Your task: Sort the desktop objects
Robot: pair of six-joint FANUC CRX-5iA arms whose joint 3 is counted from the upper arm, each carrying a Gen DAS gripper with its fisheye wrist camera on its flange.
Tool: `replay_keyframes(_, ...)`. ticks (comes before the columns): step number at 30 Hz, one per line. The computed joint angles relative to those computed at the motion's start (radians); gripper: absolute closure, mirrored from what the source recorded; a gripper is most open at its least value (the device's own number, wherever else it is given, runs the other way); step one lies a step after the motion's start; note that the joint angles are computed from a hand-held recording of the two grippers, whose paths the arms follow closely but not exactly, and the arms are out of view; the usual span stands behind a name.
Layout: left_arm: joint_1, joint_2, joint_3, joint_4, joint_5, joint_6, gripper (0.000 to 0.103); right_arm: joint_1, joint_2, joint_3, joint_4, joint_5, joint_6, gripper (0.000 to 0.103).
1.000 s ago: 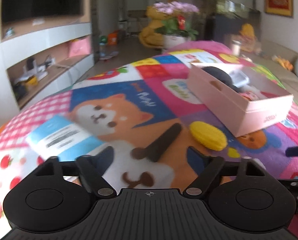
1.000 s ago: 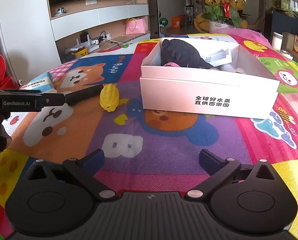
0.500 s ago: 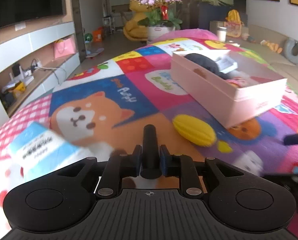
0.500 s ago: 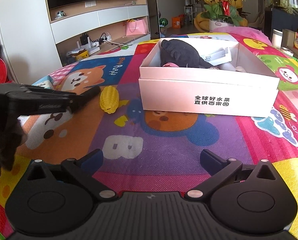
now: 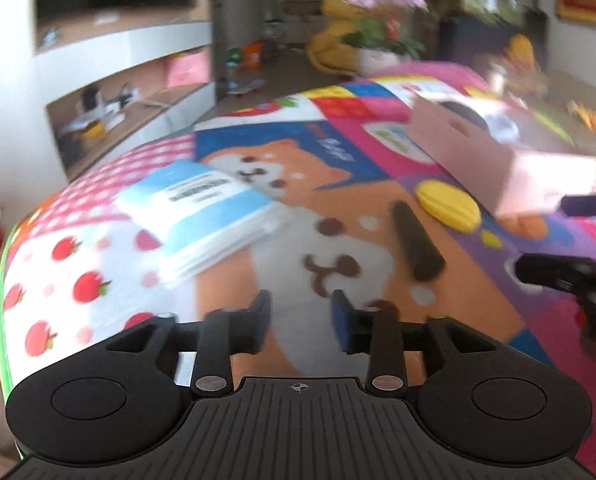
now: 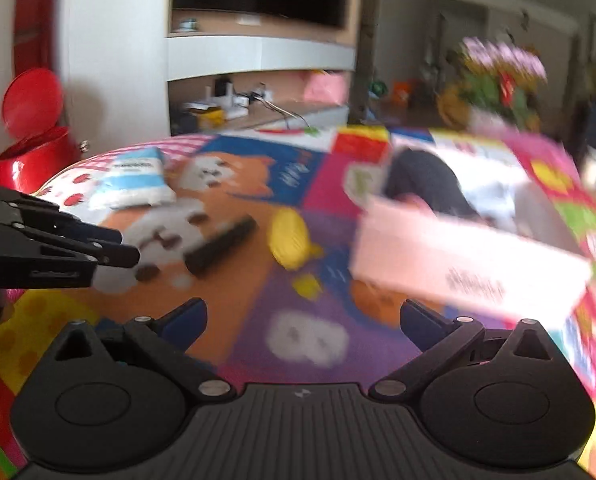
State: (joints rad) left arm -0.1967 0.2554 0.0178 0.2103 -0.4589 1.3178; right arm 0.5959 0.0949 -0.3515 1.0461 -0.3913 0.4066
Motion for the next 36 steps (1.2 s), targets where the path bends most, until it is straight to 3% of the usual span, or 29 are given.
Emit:
replay_keyframes(1,0.007,-0.011,-0.024,0.03,0.024,-0.002,0.035,0.004,0.025,0.037,-0.033,-0.013,0.037,0.019)
replay_keyframes(3,0.014,-0.031,-0.066,0.083,0.061,-0.008,0.011,0.012,0.089,0.12,-0.068,-0.059,0.079,0.041)
replay_keyframes(4,0.017,-0.041,-0.09,0.122,0.074,-0.024,0.007,0.015,0.117,0.158,-0.094,-0.077,0.105,0.046)
replay_keyframes(6,0.018,-0.056,-0.131,0.208,0.087,-0.08,0.005,0.022,0.166,0.22,-0.121,-0.103,0.15,0.058)
replay_keyframes(9,0.01,-0.07,-0.165,0.249,0.106,-0.084,0.0,0.026,0.232,0.279,-0.076,-0.147,0.14,0.058)
replay_keyframes(11,0.003,-0.078,-0.184,0.281,0.112,-0.108,0.0,0.032,0.267,0.341,-0.159,-0.187,0.212,0.061)
replay_keyframes(13,-0.007,-0.088,-0.217,0.346,0.134,-0.187,0.0,0.034,0.279,0.382,-0.266,-0.209,0.293,0.073)
replay_keyframes(15,-0.021,-0.097,-0.252,0.419,0.18,-0.267,0.0,0.032,0.256,0.384,-0.377,-0.188,0.368,0.073)
replay_keyframes(18,-0.023,-0.086,-0.239,0.415,0.169,-0.254,0.0,0.033,0.203,0.385,-0.589,-0.174,0.531,0.073)
replay_keyframes(21,-0.023,-0.079,-0.222,0.404,0.147,-0.232,0.0,0.034,0.147,0.347,-0.671,-0.173,0.589,0.073)
replay_keyframes(25,-0.038,-0.046,-0.171,0.373,0.136,-0.219,0.0,0.031,0.064,0.23,-0.587,-0.147,0.508,0.073)
replay_keyframes(28,-0.058,-0.001,-0.118,0.377,0.138,-0.235,0.0,0.015,0.017,0.101,-0.334,-0.115,0.294,0.073)
replay_keyframes(29,-0.064,0.016,-0.098,0.376,0.137,-0.237,0.0,0.003,0.007,0.065,-0.243,-0.117,0.206,0.068)
replay_keyframes(30,-0.07,0.036,-0.072,0.367,0.136,-0.23,0.0,-0.007,0.001,0.043,-0.19,-0.124,0.143,0.054)
replay_keyframes(32,-0.078,0.077,0.006,0.262,0.123,-0.137,0.003,-0.032,-0.018,-0.009,-0.078,-0.119,-0.012,0.042)
replay_keyframes(34,-0.084,0.121,0.093,0.154,0.083,-0.054,0.036,-0.051,-0.039,-0.048,-0.03,-0.099,-0.101,0.038)
replay_keyframes(36,-0.09,0.167,0.178,0.082,0.028,0.007,0.037,-0.064,-0.063,-0.084,-0.018,-0.067,-0.156,0.033)
